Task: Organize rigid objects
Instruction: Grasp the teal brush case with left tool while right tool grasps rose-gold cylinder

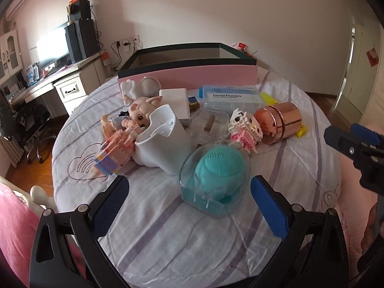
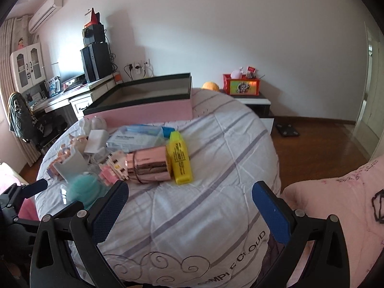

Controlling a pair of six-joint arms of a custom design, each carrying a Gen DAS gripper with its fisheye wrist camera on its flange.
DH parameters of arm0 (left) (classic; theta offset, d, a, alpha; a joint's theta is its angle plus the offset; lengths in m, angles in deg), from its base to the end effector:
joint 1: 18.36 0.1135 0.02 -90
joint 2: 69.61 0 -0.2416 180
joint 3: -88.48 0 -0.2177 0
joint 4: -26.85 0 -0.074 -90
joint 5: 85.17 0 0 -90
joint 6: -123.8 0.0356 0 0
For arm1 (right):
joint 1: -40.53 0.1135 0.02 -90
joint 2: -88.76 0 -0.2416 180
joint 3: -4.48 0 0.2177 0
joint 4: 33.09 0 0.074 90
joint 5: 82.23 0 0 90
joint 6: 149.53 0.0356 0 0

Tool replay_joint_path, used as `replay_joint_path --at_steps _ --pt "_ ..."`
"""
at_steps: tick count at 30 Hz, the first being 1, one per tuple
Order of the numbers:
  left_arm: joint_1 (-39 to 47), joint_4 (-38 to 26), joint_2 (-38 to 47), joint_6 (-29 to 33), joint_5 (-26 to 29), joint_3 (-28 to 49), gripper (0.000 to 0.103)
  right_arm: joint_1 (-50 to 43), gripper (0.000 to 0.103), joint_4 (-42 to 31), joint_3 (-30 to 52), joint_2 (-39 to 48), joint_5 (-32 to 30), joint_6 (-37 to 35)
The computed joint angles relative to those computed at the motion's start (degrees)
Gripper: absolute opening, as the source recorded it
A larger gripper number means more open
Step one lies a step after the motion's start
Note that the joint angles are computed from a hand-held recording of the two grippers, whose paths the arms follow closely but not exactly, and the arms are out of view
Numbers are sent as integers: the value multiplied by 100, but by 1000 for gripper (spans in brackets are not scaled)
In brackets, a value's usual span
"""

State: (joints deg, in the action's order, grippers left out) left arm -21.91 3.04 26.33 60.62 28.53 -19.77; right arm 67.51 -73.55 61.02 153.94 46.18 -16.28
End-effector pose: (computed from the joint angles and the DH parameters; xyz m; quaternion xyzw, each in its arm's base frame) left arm 0.3134 -0.0338 0.1854 0.3103 0.8625 -0.1170 0.3822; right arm 0.1887 0.0713 0.2231 0.2390 0.8597 -0.0623 0.4472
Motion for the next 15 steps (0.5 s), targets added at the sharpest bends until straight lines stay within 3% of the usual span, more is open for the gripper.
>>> replay_joint_path --at_steps 2,6,15 --pt "-74 -37 156 5 62 128 91 -272 103 288 -165 -23 -258 -189" --pt "-164 -314 407 167 388 357 60 -612 103 736 -361 14 -642 -480" --pt "125 -393 78 189 791 394 59 -787 103 1418 -89 628 -1051 -1009"
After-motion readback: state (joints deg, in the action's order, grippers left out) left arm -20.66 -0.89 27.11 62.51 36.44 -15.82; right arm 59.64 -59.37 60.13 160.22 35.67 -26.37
